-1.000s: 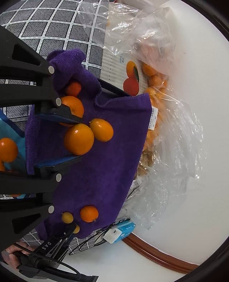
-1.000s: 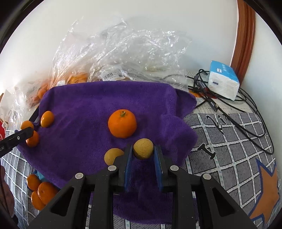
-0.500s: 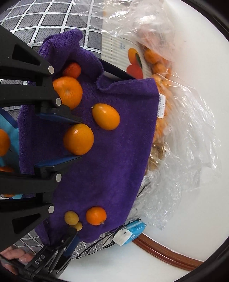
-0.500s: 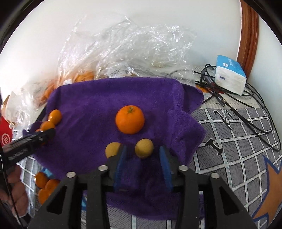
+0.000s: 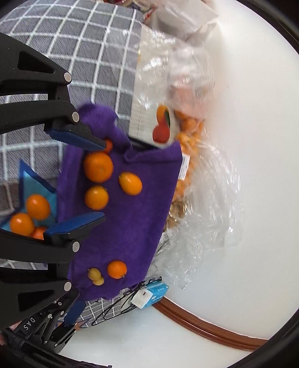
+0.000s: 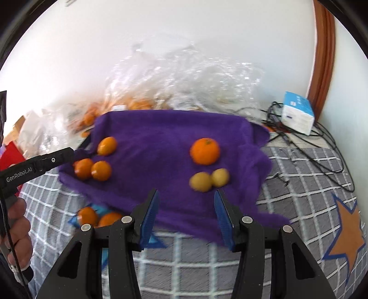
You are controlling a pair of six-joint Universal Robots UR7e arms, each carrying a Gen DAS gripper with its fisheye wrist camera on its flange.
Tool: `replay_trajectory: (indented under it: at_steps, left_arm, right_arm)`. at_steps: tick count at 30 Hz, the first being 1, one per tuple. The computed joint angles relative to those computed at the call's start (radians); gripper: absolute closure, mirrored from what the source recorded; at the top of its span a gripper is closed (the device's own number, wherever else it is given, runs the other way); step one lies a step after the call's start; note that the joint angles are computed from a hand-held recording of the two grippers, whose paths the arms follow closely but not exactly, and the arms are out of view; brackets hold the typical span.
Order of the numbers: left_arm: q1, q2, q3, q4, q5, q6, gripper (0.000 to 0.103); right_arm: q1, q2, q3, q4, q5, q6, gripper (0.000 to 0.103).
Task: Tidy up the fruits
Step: 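Withdraw both grippers and grasp a large orange with the right gripper, then grasp an orange with the left gripper while the right gripper holds the large orange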
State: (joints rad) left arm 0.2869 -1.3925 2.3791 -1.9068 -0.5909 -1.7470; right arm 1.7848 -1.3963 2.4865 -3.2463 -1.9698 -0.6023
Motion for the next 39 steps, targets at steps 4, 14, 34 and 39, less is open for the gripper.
replay_trajectory:
  at_steps: [4, 14, 34, 39]
  left_arm:
    - [-0.090, -0.060, 0.031, 0.205, -0.059, -0.192, 0.050]
    - [-0.298, -0.151, 0.151, 0.355, -0.296, -0.444, 0.051]
    - [-0.324, -0.002, 0.156, 0.263, -0.370, -0.473, 0.050]
    - [-0.330, 0.044, 0.136, 0.275, -0.386, -0.484, 0.037]
  right_arm:
    - [0.010, -0.011, 0.035, 0.053, 0.063, 0.034, 0.054]
    - [0.007, 0.121, 0.060, 0.015, 0.086, 0.096, 0.053]
    - [-0.145, -0.084, 0.172, -0.045, 0.048, -0.100, 0.061]
    - [-0.204, -0.116, 0.185, -0.035, 0.127, -0.122, 0.060]
